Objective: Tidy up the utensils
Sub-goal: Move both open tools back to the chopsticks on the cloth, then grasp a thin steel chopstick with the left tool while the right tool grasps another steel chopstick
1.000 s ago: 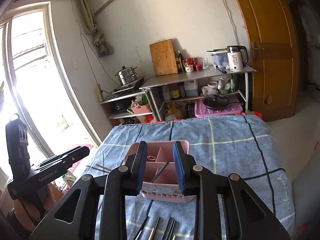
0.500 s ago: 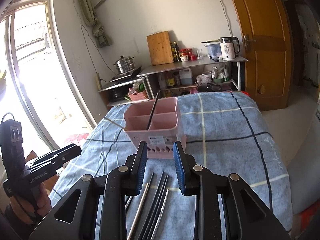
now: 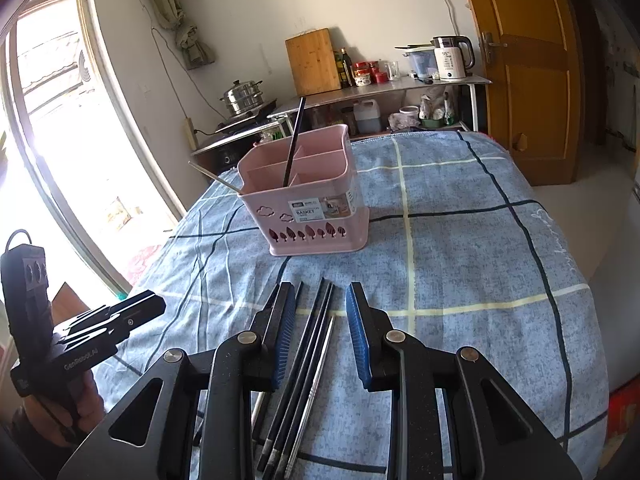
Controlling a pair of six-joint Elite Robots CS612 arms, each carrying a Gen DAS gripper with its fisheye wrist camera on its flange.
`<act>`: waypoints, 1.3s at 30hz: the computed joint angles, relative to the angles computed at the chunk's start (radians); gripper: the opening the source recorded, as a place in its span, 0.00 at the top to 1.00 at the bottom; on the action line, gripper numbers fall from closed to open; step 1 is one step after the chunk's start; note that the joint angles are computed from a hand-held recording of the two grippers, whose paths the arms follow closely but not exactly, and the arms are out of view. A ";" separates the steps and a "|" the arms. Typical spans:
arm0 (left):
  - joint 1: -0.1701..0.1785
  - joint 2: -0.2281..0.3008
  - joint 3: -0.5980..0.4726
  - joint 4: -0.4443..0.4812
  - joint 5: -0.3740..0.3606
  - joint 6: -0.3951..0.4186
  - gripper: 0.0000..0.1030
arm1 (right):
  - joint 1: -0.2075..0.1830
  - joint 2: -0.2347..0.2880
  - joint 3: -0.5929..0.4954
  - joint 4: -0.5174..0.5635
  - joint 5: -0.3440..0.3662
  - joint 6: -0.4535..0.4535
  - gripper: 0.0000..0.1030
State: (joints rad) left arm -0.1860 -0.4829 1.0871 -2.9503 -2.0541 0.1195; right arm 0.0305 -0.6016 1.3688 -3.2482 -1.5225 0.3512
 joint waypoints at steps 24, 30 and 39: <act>-0.039 0.132 -0.233 0.295 0.060 0.073 0.69 | 0.006 0.113 -0.169 0.326 0.048 0.004 0.88; -0.050 0.165 -0.299 0.349 0.084 0.082 0.69 | 0.010 0.131 -0.204 0.360 0.031 -0.006 0.90; -0.071 0.190 -0.347 0.399 0.153 0.110 0.70 | 0.010 0.127 -0.208 0.389 0.012 -0.029 0.95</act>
State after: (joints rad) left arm -0.2572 -0.2926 0.7405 -2.5512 -1.9008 0.2298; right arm 0.0407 -0.4743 1.1608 -2.8588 -1.5103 0.3222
